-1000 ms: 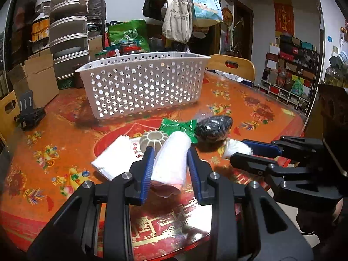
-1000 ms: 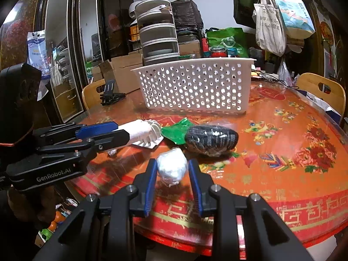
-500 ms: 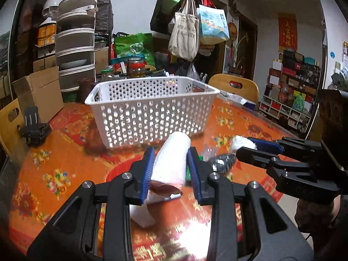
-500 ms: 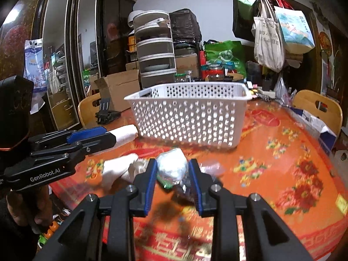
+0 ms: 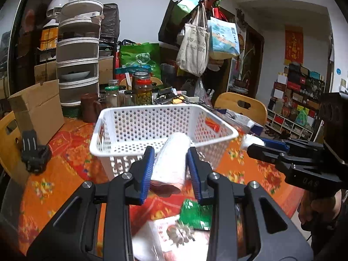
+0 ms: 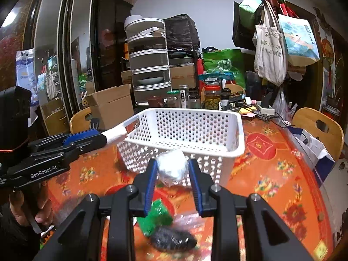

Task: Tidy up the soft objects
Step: 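Carry the towel into the basket with the left gripper while the right gripper drops the tissue ball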

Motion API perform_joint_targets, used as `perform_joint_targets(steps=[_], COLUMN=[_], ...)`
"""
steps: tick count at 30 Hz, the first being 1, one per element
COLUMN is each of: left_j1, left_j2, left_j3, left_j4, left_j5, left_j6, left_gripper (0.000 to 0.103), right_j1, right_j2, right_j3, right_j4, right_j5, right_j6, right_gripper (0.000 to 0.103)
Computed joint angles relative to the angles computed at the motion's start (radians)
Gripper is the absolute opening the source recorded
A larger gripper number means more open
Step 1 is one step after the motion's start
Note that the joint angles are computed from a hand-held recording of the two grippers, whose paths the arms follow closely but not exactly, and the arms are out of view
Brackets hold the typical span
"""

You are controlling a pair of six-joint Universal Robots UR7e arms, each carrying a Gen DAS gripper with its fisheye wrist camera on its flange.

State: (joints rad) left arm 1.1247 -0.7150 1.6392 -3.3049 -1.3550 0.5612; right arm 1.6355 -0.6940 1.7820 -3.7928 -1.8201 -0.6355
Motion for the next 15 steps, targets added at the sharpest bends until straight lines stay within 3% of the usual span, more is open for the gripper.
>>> perform_joint_targets(steps=[7, 15], left_j1=[-0.011, -0.012], left_j2=[0.100, 0.300], left_j3=[-0.254, -0.661], left_j4=[0.187, 0.514], left_j5=[0.056, 0.156], left_j6=[-0.029, -0.096], left_gripper=[0.029, 0.026], right_j1=[0.007, 0.016], right_j2=[0.020, 0.117], right_j3=[-0.202, -0.496], right_j4=[0.210, 0.493], right_j5=[-0.054, -0.157], right_j6=[0.036, 0.075], right_gripper=[0.029, 0.029])
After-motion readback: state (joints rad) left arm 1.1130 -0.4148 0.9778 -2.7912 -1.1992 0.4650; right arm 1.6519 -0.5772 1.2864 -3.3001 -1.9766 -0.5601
